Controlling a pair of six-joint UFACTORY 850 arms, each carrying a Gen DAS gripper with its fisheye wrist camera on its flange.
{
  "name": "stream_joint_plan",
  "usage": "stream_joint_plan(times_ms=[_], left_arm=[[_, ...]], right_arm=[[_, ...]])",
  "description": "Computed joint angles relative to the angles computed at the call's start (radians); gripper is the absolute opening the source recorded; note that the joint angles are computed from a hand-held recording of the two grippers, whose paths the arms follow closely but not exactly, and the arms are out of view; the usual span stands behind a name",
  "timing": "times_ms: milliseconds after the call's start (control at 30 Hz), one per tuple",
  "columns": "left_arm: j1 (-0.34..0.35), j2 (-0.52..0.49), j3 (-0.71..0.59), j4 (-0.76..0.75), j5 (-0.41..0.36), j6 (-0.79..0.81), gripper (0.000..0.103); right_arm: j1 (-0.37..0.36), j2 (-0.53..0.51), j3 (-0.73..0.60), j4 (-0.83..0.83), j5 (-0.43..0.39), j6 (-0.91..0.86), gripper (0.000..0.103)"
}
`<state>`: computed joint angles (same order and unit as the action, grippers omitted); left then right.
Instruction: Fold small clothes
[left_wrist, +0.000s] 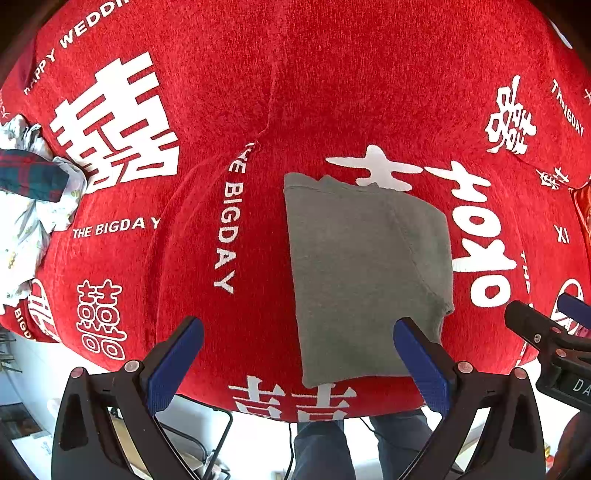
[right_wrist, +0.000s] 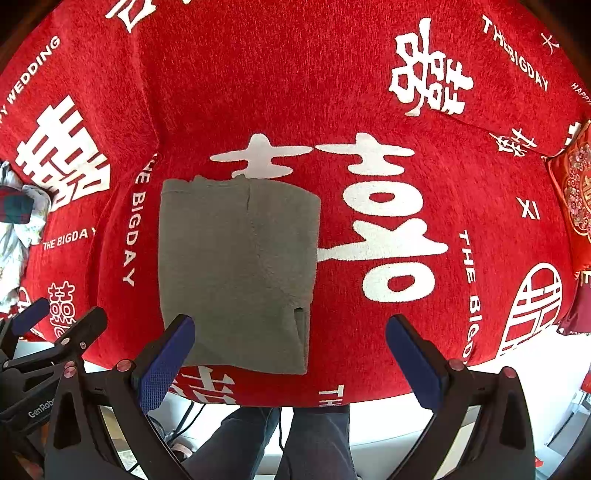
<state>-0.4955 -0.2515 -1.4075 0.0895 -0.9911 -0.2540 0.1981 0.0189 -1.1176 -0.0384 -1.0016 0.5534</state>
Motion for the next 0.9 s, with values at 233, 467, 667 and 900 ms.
stream_joint_plan(times_ms=[233, 467, 667, 900], left_arm=[[0.0, 0.0, 0.0, -0.002, 0.001, -0.003, 0.103], [0.001, -0.002, -0.002, -0.002, -0.003, -0.015, 0.103], [0.003, -0.001, 0.0, -0.004, -0.002, -0.01, 0.103], [0.004, 0.0, 0.001, -0.003, -0.001, -0.009, 0.103]], right_arm=[[0.002, -0.008, -0.005, 0.001, -0.001, -0.003, 0.103], [0.002, -0.005, -0.002, 0.002, -0.001, -0.005, 0.103], [0.004, -0.005, -0.002, 0.002, -0.001, -0.003, 0.103], [0.005, -0.006, -0.003, 0.005, -0.003, -0.009, 0.103]])
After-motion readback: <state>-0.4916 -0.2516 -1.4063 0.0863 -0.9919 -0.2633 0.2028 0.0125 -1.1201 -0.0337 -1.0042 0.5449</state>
